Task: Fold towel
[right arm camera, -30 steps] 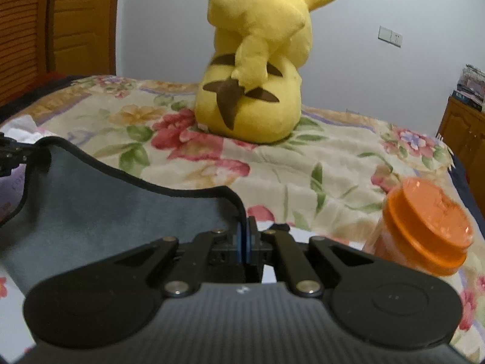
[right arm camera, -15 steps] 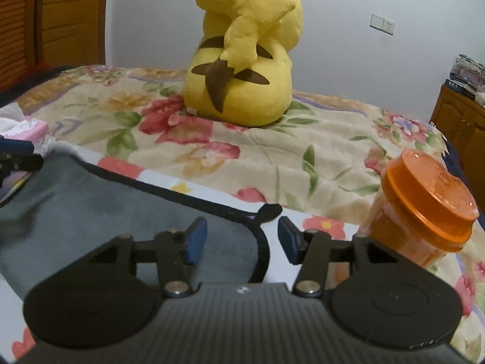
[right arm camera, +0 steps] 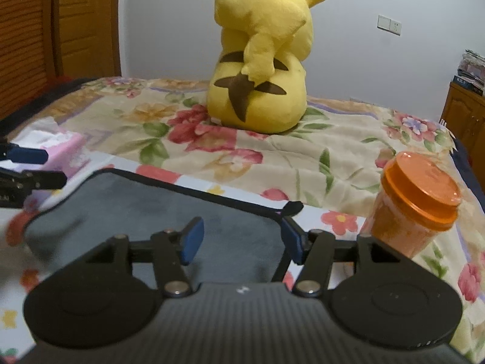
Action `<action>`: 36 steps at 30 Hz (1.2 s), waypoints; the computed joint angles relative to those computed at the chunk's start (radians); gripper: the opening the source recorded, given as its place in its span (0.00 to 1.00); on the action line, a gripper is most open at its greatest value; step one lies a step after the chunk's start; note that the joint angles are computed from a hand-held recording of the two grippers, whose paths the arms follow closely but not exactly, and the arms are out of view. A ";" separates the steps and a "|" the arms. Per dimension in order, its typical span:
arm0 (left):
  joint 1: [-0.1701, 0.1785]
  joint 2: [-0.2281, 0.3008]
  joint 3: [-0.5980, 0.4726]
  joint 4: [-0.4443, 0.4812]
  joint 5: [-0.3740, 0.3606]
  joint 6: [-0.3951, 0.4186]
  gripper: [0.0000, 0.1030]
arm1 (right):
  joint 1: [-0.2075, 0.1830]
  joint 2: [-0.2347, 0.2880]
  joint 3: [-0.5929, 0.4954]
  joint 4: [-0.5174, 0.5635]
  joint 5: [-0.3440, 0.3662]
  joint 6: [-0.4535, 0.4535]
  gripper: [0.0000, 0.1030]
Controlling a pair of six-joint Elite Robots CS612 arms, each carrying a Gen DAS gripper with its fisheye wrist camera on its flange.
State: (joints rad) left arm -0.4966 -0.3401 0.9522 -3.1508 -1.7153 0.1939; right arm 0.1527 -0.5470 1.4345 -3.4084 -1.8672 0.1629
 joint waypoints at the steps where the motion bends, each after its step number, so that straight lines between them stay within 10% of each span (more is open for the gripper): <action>1: 0.000 -0.010 0.015 -0.003 -0.002 0.004 0.66 | 0.003 -0.006 0.007 -0.006 -0.001 0.000 0.57; 36: -0.019 -0.256 0.430 -0.231 -0.009 -0.015 0.88 | 0.078 -0.139 0.207 -0.167 -0.044 0.063 0.65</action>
